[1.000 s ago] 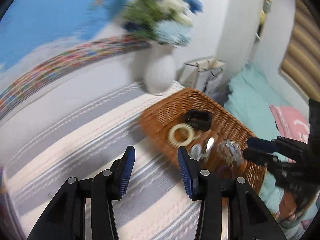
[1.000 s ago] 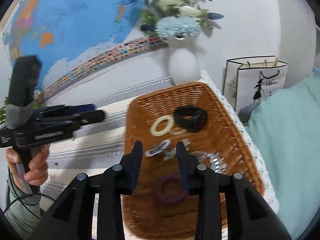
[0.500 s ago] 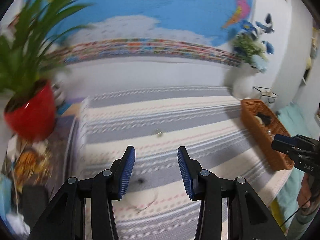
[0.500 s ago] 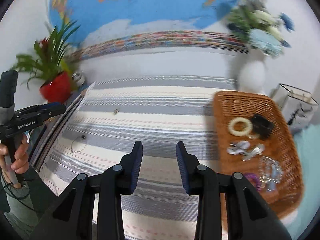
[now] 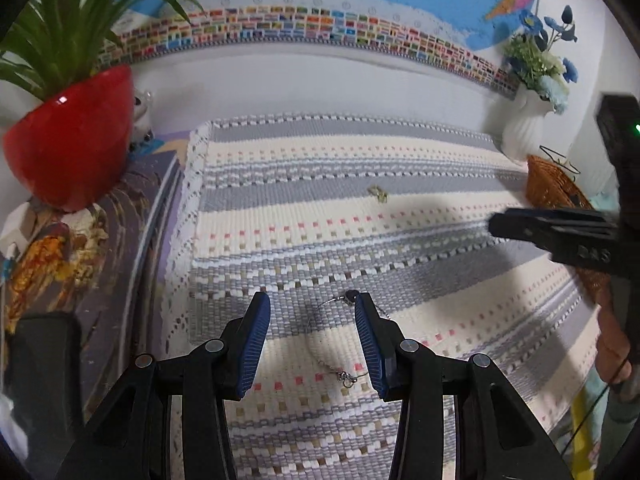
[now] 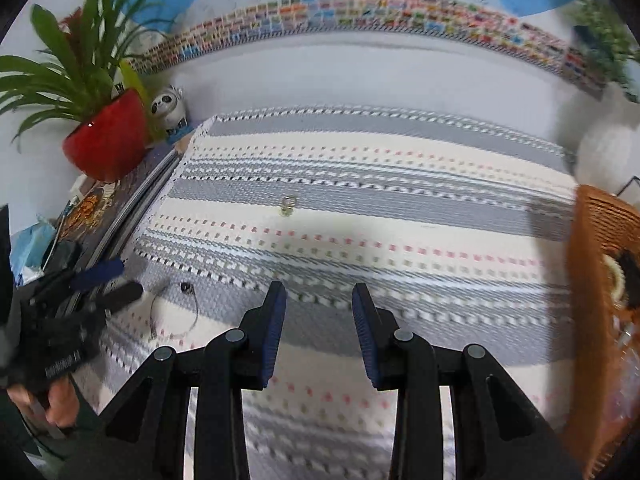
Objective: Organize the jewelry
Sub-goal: 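Close the left tool on the chain necklace pendant while the right tool grasps the gold charm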
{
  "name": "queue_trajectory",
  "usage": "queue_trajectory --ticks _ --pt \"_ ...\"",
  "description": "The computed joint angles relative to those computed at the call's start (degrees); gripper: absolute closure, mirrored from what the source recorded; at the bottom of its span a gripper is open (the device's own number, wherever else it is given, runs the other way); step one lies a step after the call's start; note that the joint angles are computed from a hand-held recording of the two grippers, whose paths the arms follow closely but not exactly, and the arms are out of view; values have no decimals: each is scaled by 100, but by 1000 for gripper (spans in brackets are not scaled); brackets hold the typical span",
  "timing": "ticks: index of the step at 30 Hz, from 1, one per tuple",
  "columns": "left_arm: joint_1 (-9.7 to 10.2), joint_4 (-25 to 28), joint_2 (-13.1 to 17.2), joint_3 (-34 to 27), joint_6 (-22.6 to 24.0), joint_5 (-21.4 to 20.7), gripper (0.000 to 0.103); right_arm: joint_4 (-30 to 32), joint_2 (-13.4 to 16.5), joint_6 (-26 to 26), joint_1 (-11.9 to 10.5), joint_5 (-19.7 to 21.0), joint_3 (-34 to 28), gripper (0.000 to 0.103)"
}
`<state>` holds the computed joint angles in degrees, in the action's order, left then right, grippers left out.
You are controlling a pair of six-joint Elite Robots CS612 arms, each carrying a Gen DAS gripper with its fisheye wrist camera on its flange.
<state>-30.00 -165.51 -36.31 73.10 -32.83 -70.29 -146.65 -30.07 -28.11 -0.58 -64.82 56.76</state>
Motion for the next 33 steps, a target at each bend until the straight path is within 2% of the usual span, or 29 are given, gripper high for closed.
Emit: queue_trajectory --ticks 9,12,17,20,24,27,30,32,33 --pt "100 14 123 -86 42 -307 58 452 472 -64 258 -427 -810 65" --pt "102 18 120 -79 114 -256 58 645 638 -17 308 -473 -1121 65" --pt "69 90 91 -43 351 -66 58 1242 1006 287 325 -255 -1889 65" --pt "80 89 106 -55 486 -203 58 1611 1208 468 310 15 -2313 65" --pt "114 116 132 -102 500 -401 59 1527 1399 744 336 29 -2626 65" --pt "128 129 138 -118 428 -449 60 1729 1590 849 366 13 -2981 65" --pt "133 230 156 -178 369 -461 65 1662 1620 832 395 -65 -3003 65" --pt "138 276 175 -223 391 -523 81 1566 1590 750 426 -116 -2930 65" --pt "128 307 181 -243 425 -497 82 1532 1578 726 434 -123 -2895 65"
